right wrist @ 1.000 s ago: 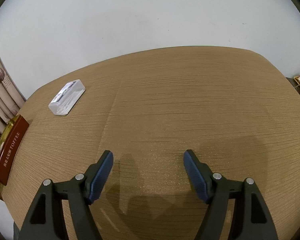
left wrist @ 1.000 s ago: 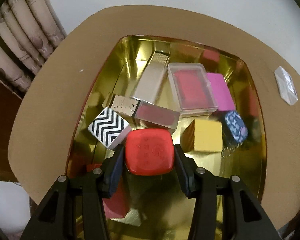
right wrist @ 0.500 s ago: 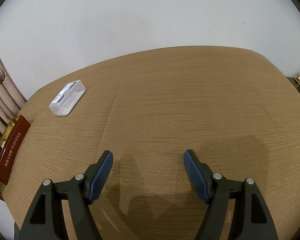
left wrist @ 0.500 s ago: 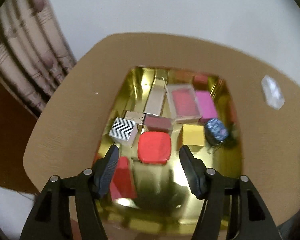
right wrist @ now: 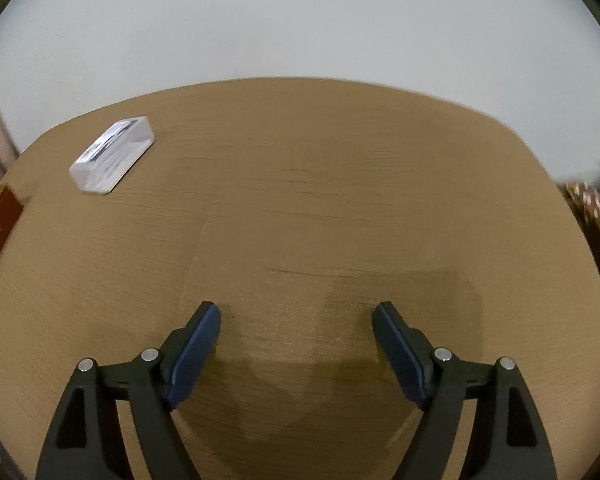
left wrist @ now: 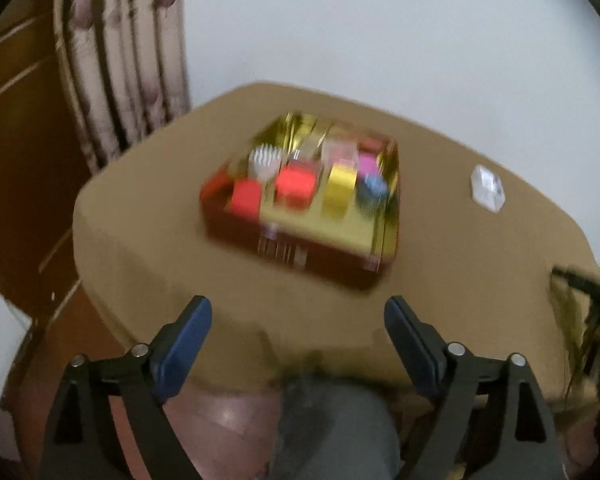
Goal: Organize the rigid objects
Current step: 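Grasp the clear labeled plastic box with the right gripper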
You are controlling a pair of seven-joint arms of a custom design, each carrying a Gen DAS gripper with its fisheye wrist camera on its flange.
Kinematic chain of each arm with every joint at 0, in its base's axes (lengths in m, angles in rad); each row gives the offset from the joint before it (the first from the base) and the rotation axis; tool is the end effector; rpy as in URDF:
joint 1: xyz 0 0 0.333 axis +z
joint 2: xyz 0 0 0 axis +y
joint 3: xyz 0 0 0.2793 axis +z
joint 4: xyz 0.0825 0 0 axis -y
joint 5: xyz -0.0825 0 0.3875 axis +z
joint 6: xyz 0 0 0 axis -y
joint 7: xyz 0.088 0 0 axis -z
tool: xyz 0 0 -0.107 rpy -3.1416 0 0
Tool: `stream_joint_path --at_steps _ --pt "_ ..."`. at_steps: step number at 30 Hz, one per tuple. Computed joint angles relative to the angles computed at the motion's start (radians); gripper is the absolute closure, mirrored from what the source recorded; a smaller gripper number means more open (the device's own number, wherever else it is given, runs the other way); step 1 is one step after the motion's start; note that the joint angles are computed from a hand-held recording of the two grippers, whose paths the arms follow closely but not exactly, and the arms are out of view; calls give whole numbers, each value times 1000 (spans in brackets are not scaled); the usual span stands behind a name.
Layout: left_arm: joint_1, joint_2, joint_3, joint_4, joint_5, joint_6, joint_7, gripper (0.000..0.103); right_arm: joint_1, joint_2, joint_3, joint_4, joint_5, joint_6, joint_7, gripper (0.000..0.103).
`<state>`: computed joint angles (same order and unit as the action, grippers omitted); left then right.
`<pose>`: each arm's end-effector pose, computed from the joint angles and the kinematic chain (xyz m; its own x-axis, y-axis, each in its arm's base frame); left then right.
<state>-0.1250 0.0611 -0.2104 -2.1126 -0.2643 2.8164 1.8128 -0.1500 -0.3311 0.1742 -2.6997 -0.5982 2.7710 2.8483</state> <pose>0.5702 -0.1837 0.4213 -0.3685 -0.9258 0.0844 -0.7551 0.2451 -0.6080 0.4340 0.0308 0.3315 -0.6428 -0.7584 -0.1080 -0.6296 0.6034 -0.4894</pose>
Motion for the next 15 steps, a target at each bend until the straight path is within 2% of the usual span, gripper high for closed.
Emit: stream_joint_path --at_steps 1,3,7,10,12,15 --pt "7 -9 0 -22 -33 -5 20 18 34 2 -42 2 74 42 -40 21" --pt "7 -20 1 -51 -74 -41 42 17 80 20 -81 38 196 92 -115 21" --pt "3 -5 7 -49 -93 -102 30 17 150 111 -116 215 396 58 -277 21" --pt "7 12 5 -28 -108 -150 11 17 180 220 -134 391 499 -11 -340 21" --pt "13 19 1 -22 -151 -177 33 17 189 312 -140 539 465 -127 -311 21" --pt "15 24 -2 -13 -158 -198 51 17 228 436 -171 712 452 -243 -295 21"
